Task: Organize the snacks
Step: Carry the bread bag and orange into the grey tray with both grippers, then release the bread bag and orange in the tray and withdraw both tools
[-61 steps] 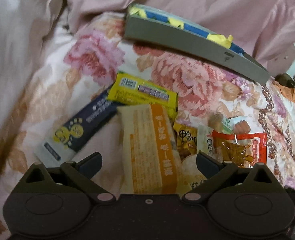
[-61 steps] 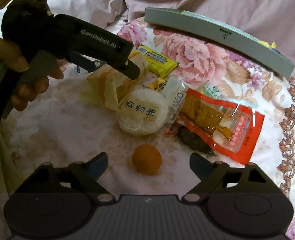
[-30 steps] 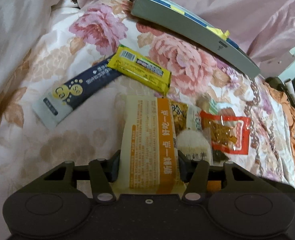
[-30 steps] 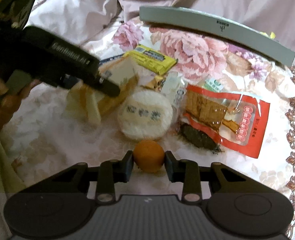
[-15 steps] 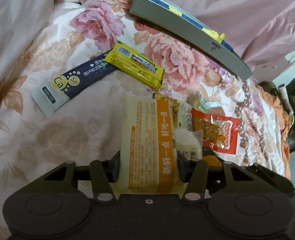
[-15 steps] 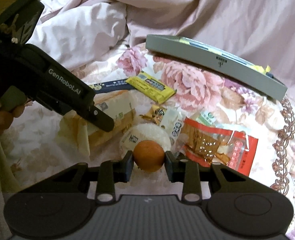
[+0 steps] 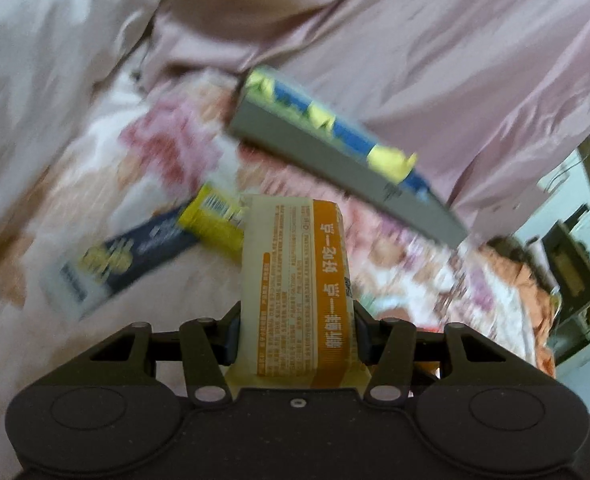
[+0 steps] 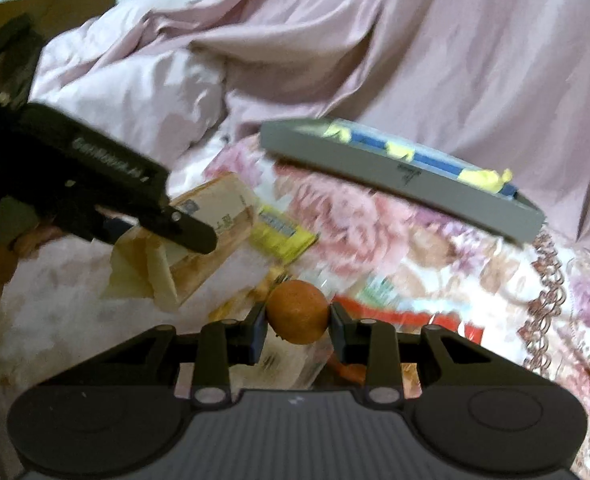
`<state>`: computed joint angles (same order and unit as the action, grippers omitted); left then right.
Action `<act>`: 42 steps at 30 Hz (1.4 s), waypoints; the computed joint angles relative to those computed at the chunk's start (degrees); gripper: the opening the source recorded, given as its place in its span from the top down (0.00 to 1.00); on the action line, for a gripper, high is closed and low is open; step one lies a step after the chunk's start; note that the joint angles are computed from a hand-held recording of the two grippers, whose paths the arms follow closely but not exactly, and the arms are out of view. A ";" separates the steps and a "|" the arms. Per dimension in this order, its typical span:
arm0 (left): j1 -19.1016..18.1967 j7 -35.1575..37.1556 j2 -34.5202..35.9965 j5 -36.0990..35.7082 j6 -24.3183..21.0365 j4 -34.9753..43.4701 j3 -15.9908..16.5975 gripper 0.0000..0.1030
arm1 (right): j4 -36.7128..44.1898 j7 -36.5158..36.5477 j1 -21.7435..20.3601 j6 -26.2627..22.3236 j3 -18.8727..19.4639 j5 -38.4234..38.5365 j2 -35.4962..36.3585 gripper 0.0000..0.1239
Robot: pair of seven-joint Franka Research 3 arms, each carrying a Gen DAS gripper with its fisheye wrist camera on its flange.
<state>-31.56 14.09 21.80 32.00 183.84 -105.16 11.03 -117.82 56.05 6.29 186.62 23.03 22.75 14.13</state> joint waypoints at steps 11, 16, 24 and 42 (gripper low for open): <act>-10.00 -0.41 18.45 -13.24 5.57 24.61 19.32 0.47 | 13.64 8.65 10.64 12.61 -12.89 -0.49 9.77 0.70; -8.18 -1.65 25.71 -21.27 3.46 33.84 22.72 0.47 | 24.52 13.79 12.83 13.15 -16.75 -0.29 16.70 0.70; 0.21 -2.34 34.80 -19.67 -2.28 49.88 18.55 0.47 | 39.98 16.87 16.24 7.18 -22.45 0.43 26.27 0.70; 4.44 -4.30 36.49 -3.28 -5.76 56.44 11.67 0.13 | 54.96 26.71 18.62 -2.06 -28.03 -4.53 36.48 0.53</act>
<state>-27.12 9.79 58.29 28.72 178.07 -48.72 22.70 -62.86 82.76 24.90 184.56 -5.00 18.22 50.60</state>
